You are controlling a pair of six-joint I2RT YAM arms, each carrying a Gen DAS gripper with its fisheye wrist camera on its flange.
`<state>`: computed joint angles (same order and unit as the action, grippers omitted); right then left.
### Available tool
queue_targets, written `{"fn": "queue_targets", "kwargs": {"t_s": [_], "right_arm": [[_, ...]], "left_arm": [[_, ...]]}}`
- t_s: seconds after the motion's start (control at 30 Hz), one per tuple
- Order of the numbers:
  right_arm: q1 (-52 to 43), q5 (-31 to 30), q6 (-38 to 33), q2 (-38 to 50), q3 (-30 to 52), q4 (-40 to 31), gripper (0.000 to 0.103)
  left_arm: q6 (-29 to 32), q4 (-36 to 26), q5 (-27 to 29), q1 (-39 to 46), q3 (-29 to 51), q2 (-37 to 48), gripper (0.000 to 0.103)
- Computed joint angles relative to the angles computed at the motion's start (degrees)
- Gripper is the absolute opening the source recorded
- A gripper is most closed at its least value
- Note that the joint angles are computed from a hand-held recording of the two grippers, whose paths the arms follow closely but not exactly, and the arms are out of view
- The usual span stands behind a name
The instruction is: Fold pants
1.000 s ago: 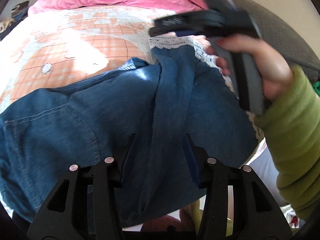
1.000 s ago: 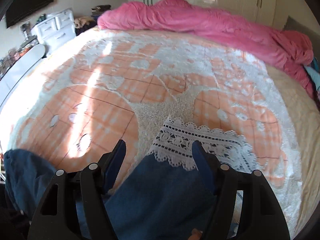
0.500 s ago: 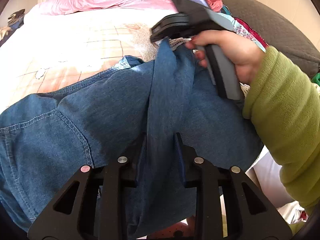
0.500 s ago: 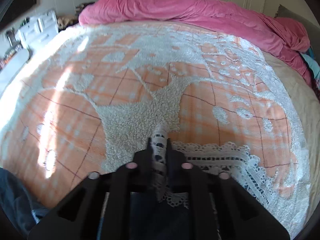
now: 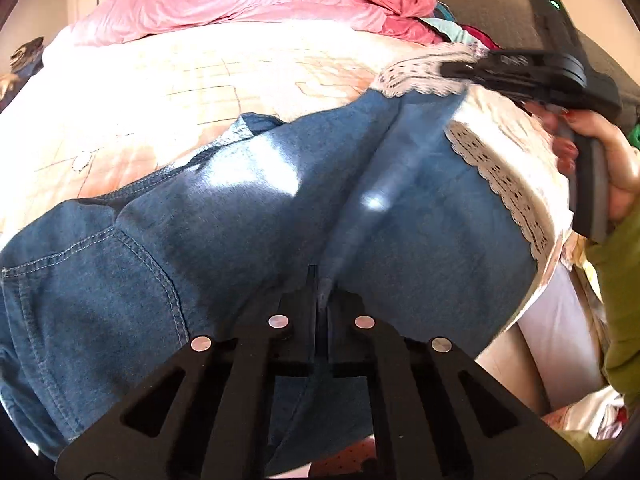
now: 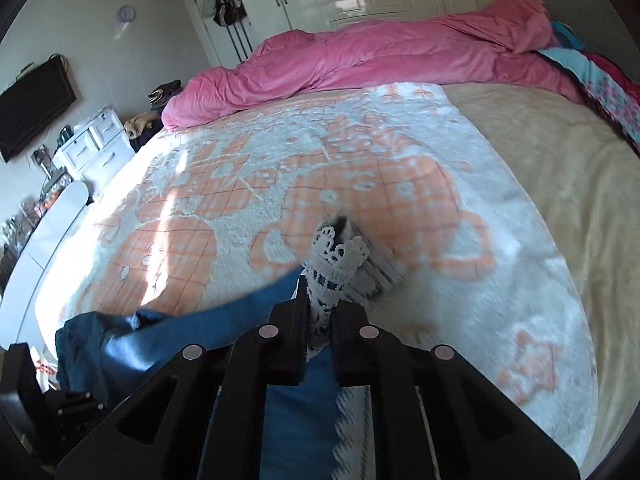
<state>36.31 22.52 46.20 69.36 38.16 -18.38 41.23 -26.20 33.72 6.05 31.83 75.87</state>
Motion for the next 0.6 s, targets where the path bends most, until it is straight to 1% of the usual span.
{"fn": "queue_targets", "kwargs": {"t_s": [0.07, 0.17, 0.23, 0.27, 0.33, 0.37, 0.43, 0.53, 0.6], "right_arm": [[2.25, 0.89, 3.05, -4.39, -2.71, -2.47, 0.008], [7.53, 2.98, 9.63, -11.7, -6.69, -6.26, 0.008], [13.39, 4.92, 15.17, -15.3, -8.27, -9.15, 0.008], [16.52, 6.12, 17.91, -16.57, -8.82, -10.33, 0.008], [24.41, 9.81, 25.36, -17.72, -8.99, -14.56, 0.008], [26.99, 11.1, 28.26, -17.57, -9.07, -15.84, 0.008], [33.51, 12.77, 36.76, -15.85, -9.63, -18.46, 0.008], [38.03, 13.01, 42.93, -14.69, -11.75, -18.11, 0.01], [40.49, 13.62, 47.15, -14.91, -13.02, -18.68, 0.016]], "left_arm": [[1.69, -1.56, 0.31, 0.95, -0.07, -0.96, 0.0], [5.59, -5.31, 2.03, 4.33, 0.47, -2.29, 0.0], [8.3, -6.23, 1.63, 6.64, -0.34, -4.31, 0.0], [10.46, -7.63, 1.97, 8.4, -0.68, -5.3, 0.0], [14.86, -11.11, 3.43, 11.68, -0.4, -5.61, 0.0], [15.73, -11.31, 3.5, 12.14, -0.79, -5.9, 0.0], [18.27, -12.11, 3.02, 13.62, -2.16, -7.6, 0.0], [19.7, -12.81, 2.54, 14.34, -3.1, -8.35, 0.0], [19.5, -12.35, 2.14, 13.93, -3.37, -8.25, 0.0]]}}
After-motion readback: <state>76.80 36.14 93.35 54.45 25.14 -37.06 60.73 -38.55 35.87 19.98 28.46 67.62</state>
